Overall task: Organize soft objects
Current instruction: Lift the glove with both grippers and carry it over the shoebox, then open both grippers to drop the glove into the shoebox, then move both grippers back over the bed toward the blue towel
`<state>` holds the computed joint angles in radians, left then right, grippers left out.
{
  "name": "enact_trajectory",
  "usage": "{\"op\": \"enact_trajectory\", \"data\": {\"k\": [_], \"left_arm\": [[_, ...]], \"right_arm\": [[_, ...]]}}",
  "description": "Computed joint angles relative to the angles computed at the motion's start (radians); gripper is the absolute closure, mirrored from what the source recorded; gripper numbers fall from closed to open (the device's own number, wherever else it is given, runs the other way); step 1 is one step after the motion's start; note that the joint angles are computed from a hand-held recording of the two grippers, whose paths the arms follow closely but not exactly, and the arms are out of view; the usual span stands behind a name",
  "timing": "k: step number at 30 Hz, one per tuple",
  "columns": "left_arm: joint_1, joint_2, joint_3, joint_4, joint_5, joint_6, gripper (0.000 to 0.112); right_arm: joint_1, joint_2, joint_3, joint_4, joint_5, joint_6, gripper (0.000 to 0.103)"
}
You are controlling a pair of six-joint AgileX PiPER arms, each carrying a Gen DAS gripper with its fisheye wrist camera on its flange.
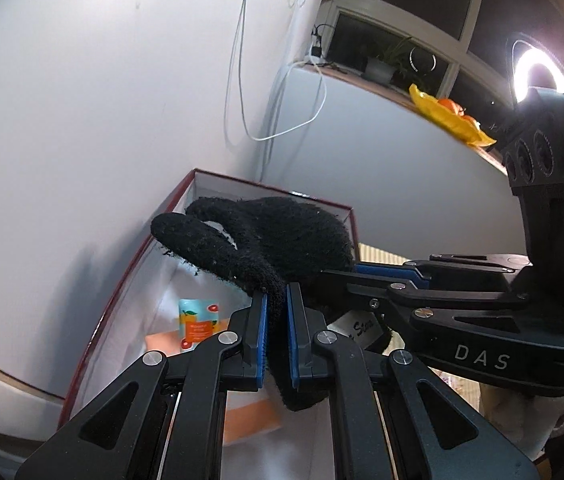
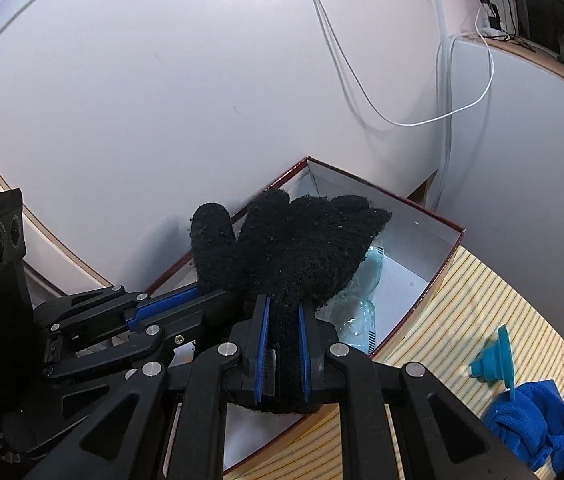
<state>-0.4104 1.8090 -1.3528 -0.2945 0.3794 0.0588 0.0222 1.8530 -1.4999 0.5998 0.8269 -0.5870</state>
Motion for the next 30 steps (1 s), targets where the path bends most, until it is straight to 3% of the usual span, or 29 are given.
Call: {"op": "enact_trajectory", "data": {"k": [6, 11, 13, 24, 30], "left_arm": [[0.007, -0.02, 0.039, 0.026, -0.007, -0.012, 0.103], [0.012, -0.027, 0.048, 0.081, 0.012, -0.08, 0.08], [0.017, -0.042, 0.068, 0.07, 0.004, -0.077, 0.063], [-0.014, -0.1, 0.115, 0.07, -0.02, -0.088, 0.062], [-0.046, -0.14, 0.143, 0.034, -0.032, -0.068, 0.058]], "right_arm": [[0.009, 0.003, 0.013, -0.022, -0.035, 0.005, 0.083], [0.008, -0.012, 0.031, -0.088, -0.08, 0.071, 0.055], [-0.009, -0.02, 0.043, -0.075, -0.085, 0.063, 0.044], [-0.082, -0.118, 0.14, -0.083, -0.091, 0.003, 0.043], [-0.23, -0.222, 0.246, -0.003, -0.058, -0.137, 0.041]]}}
